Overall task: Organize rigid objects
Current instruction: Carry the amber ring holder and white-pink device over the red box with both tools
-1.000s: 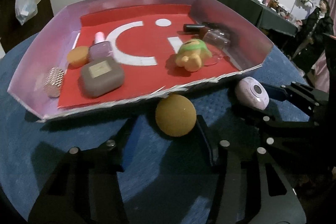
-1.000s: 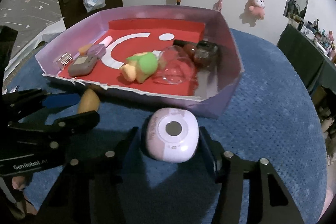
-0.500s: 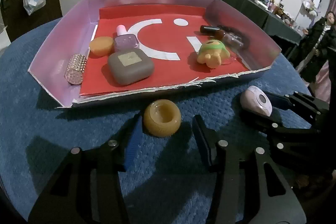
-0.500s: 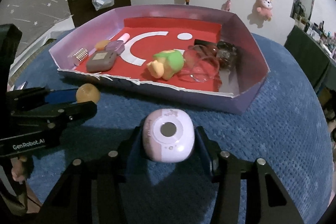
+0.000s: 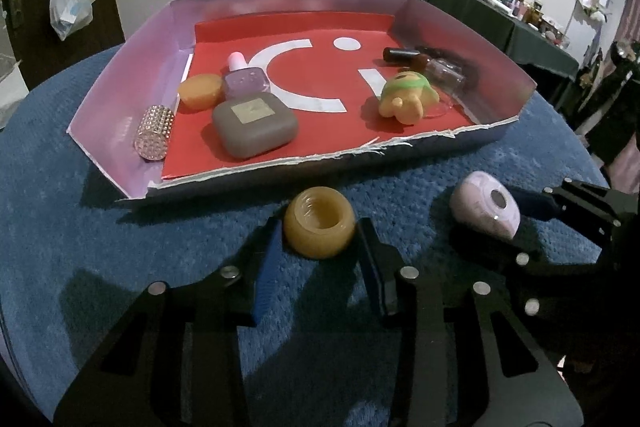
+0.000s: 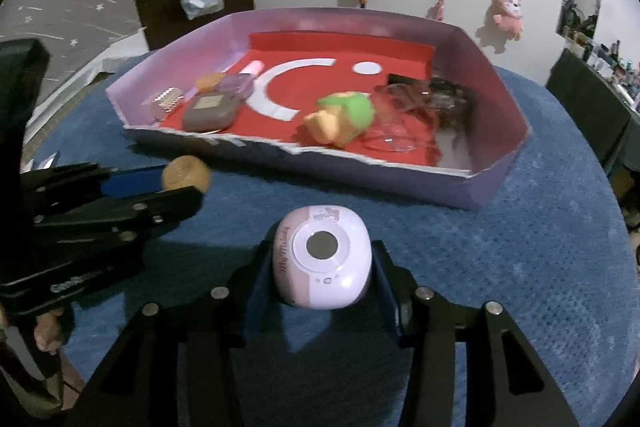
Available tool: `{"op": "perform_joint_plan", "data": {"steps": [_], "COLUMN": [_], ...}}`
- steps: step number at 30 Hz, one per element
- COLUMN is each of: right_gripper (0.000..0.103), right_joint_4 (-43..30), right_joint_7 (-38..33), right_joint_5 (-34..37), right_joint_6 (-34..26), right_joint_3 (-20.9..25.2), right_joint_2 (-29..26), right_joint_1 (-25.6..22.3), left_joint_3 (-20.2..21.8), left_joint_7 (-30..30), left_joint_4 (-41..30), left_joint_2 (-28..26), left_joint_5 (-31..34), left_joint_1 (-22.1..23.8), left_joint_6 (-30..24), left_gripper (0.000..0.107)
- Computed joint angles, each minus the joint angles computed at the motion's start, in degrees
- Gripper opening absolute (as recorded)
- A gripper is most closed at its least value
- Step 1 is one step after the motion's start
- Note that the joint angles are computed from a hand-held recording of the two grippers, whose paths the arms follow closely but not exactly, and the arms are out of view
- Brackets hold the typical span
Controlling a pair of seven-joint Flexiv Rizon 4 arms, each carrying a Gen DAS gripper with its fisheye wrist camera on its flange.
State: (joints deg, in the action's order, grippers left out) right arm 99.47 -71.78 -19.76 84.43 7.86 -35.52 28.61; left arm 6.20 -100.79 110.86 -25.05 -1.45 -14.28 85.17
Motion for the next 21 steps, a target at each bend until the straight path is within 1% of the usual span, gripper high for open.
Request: {"op": "perform_joint_plan", "data": {"steps": [4,8,13,15,17,18,20,21], "right_gripper": [0.050,0.050,0.050,0.050,0.050,0.050,0.050,0.050], "right_joint_4": [-0.2,-0.3,0.3,0.7,0.8,0.9,1.2,1.2], "right_joint_7": [-2.3,-4.1,-4.3,-4.4,-4.7,-4.9,-4.7,-4.5], "right_joint_5": [1.3,3.3,3.8,3.9,4.0,4.0,3.8,3.6], "right_joint_6": [-0.6,-0.8,-0.1,0.2,0.3,0.4,0.7,0.7], "right_joint_3": [3.8,6.2,5.4,5.3,5.6,5.7,5.0,4.5], "right_joint_2": [0.1,0.6,1.9,2.3,2.7,2.9,3.2,3.3], "right_joint_1": [-1.8,-3.2,-2.1,-1.8,-1.9,-1.9,-1.4,-1.0], "left_joint_3": [-1.8,-2.2,-3.7,-4.9,-7.2,-7.2,-5.9,-6.1], "left_joint_7": [1.3,2.1,3.8,4.8,6.4,6.8,6.8,6.9], "left_joint_4": [1.3,2.5,4.1,4.9,5.8,6.0,5.7,5.9], "left_joint_2": [0.7,1.7,2.9,3.3,3.7,3.8,3.5,3.5], "left_joint_5": [-0.8,-1.4,-2.8,-3.7,-5.1,-5.5,-5.6,-5.9], "left_joint_1": [1.4,1.6,2.8,3.6,5.4,5.3,4.2,4.2], "left_joint_6": [1.1,2.4,3.9,4.5,5.4,5.7,5.3,5.2], "left_gripper": [0.035,0.035,0.032,0.023,0.023,0.023,0.022,0.022]}}
